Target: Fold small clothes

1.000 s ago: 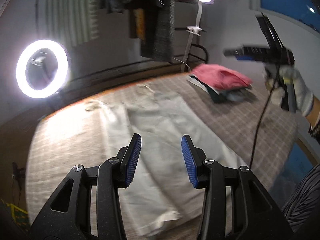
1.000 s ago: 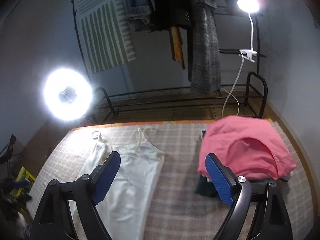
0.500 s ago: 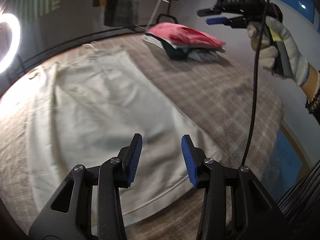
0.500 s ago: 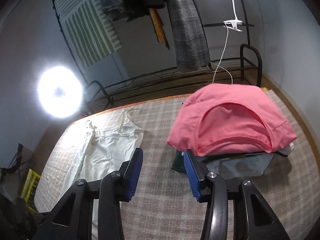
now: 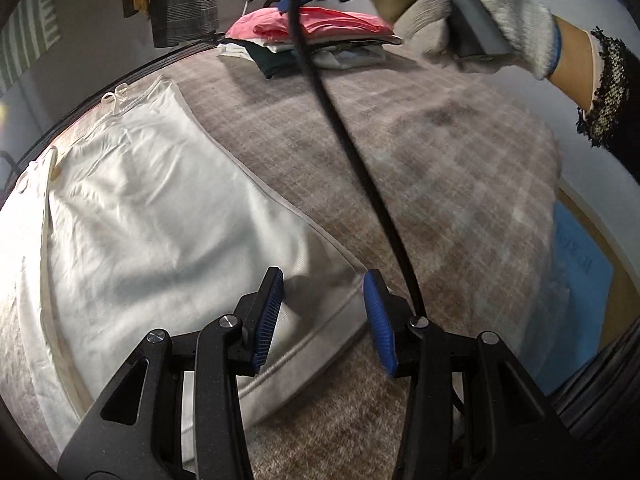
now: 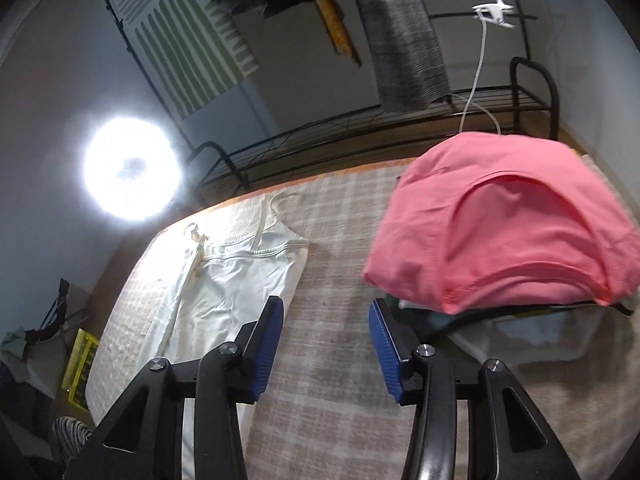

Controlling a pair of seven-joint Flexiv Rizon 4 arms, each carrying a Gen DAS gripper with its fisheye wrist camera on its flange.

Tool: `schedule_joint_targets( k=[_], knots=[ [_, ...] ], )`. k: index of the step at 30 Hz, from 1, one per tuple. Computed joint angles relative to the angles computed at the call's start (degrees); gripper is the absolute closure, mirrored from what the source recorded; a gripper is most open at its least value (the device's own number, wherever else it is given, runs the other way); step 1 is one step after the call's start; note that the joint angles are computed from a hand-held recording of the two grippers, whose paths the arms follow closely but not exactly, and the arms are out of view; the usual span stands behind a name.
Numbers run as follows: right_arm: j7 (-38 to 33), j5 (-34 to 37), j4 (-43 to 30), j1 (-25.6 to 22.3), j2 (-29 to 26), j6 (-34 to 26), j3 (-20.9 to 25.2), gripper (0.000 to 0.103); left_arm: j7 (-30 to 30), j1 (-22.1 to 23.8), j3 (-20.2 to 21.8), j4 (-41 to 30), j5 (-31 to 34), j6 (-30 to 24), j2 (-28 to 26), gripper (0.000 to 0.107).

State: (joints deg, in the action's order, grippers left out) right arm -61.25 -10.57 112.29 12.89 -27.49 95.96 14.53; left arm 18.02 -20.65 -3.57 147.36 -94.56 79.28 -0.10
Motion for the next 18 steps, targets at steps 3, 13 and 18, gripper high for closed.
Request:
schedule_joint_targets(
  k=[3, 13, 18],
  knots=[
    [-0.1, 0.1, -4.1, -1.4, -3.6, -2.0, 2.7, 0.056, -1.4, 0.3, 0.1, 0.1, 1.3, -0.7, -0.1, 0.105],
    [2.7, -0.5, -19.6, 6.8, -13.7, -11.3, -2.7, 0.055, -8.3, 5.6, 3.0, 0.2, 5.5, -9.8, 3.3, 0.107],
    [4.8, -3.0, -28.4, 11.3, -18.6, -19.9, -7.3, 0.055, -10.0, 8.0, 3.7, 0.1, 6.4, -12.8, 3.7, 0.107]
  ],
)
